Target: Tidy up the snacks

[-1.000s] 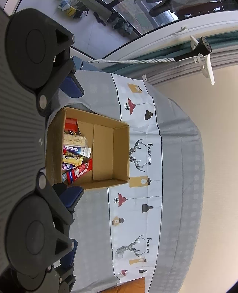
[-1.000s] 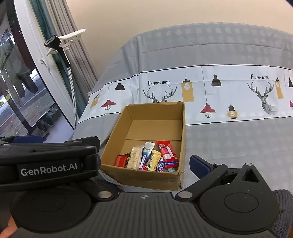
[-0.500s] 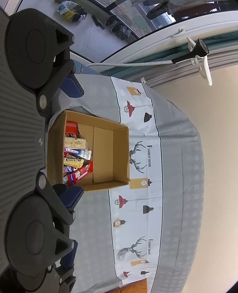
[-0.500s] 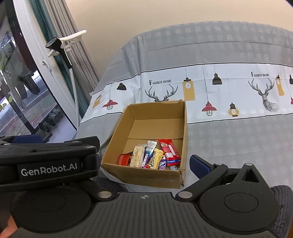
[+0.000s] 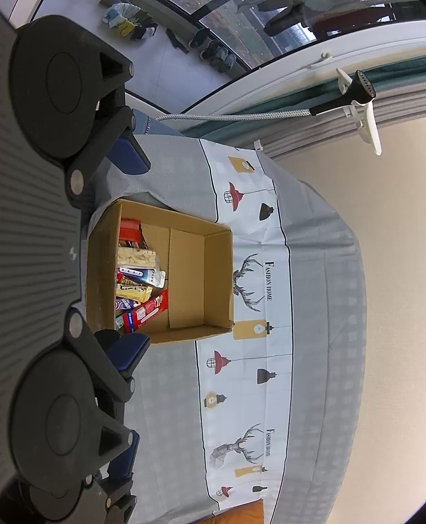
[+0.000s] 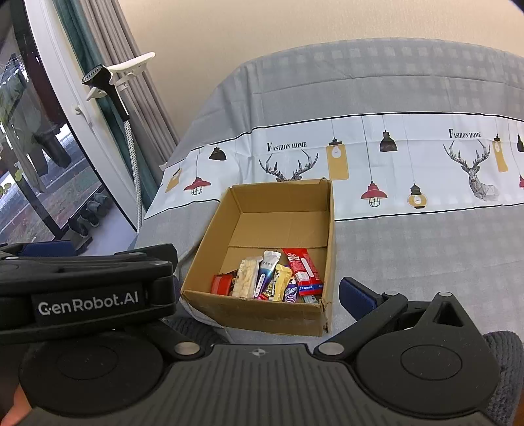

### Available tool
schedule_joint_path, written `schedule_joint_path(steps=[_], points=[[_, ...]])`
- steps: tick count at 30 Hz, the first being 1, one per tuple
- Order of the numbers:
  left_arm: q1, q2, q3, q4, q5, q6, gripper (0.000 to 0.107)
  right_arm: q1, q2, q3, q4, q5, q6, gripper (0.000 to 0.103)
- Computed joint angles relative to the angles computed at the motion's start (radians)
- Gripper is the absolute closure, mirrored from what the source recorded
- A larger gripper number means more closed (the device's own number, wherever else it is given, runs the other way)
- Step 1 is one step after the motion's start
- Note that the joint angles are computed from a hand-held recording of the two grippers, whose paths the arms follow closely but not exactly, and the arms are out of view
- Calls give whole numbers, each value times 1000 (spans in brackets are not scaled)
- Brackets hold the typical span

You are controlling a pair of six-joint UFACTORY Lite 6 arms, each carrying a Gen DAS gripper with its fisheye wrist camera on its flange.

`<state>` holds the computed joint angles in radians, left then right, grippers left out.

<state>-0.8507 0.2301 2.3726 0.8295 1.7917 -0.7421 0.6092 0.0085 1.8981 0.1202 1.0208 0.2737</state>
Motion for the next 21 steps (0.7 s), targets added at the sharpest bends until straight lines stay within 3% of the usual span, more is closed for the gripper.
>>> schedule_joint_path(steps=[21], points=[[-38,3,5,22,27,-23,4,23,-26,-37,-15,-20,17,1]])
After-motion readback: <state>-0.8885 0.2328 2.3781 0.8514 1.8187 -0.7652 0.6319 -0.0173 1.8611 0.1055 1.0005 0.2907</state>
